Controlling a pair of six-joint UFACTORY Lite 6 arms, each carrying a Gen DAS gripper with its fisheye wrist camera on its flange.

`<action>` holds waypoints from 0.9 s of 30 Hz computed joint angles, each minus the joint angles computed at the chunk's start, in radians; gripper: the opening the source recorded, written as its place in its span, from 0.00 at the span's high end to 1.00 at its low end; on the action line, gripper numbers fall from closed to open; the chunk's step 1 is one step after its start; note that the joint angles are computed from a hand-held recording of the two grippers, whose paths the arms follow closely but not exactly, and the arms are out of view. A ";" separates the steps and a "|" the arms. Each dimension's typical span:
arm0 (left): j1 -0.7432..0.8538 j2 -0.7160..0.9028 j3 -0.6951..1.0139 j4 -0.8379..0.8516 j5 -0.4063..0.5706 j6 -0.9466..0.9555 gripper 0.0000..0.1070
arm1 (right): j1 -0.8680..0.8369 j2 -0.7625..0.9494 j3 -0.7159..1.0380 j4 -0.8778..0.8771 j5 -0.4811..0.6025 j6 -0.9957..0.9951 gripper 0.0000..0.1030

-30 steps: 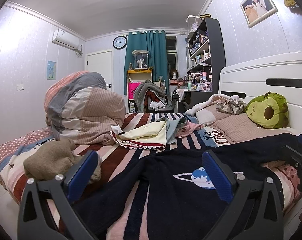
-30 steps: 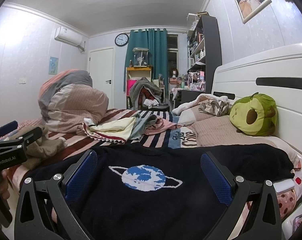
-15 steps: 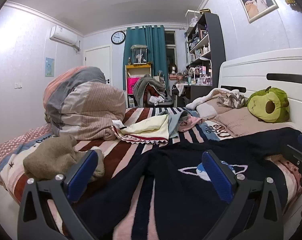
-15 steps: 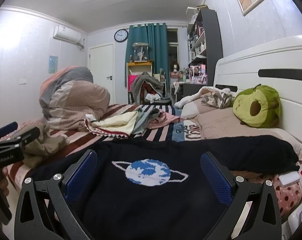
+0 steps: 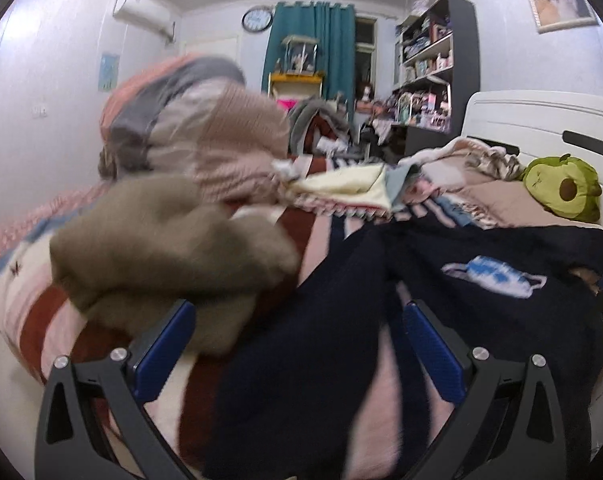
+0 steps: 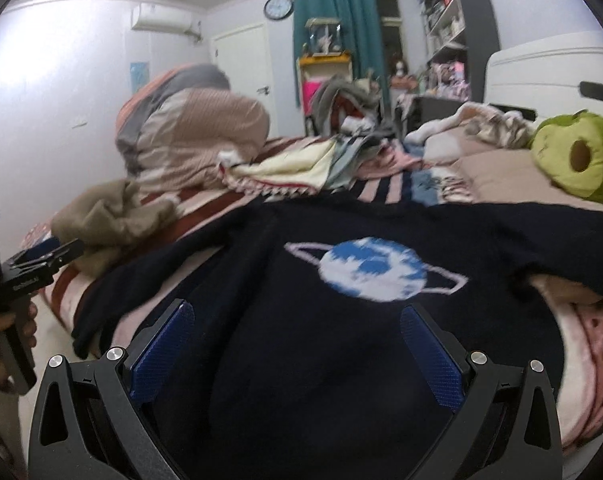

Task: Fold small clothes
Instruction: 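Lower the left gripper onto the sweater sleeve and close on it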

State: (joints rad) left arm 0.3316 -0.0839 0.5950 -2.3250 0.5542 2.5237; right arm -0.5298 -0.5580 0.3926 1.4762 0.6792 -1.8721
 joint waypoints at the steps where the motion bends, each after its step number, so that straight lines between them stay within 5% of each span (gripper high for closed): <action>1: 0.048 0.063 0.032 0.080 0.029 -0.051 0.04 | 0.014 0.022 0.010 -0.005 -0.007 0.003 0.06; 4: 0.141 0.220 0.109 0.215 0.097 -0.095 0.05 | 0.078 0.082 0.027 0.000 -0.045 0.011 0.15; 7: 0.186 0.356 0.179 0.321 0.131 -0.144 0.16 | 0.109 0.162 0.070 -0.011 -0.068 0.032 0.18; 11: 0.172 0.454 0.194 0.274 0.097 -0.063 0.30 | 0.158 0.202 0.093 0.004 -0.133 0.029 0.18; 15: 0.162 0.470 0.165 0.220 0.124 0.009 0.31 | 0.176 0.249 0.118 0.021 -0.161 0.019 0.18; 23: 0.055 0.418 0.123 0.105 0.089 0.095 0.90 | 0.154 0.304 0.144 0.047 -0.122 0.002 0.17; 27: 0.004 0.358 0.092 0.060 0.056 0.117 0.93 | 0.106 0.313 0.146 0.036 -0.081 -0.014 0.17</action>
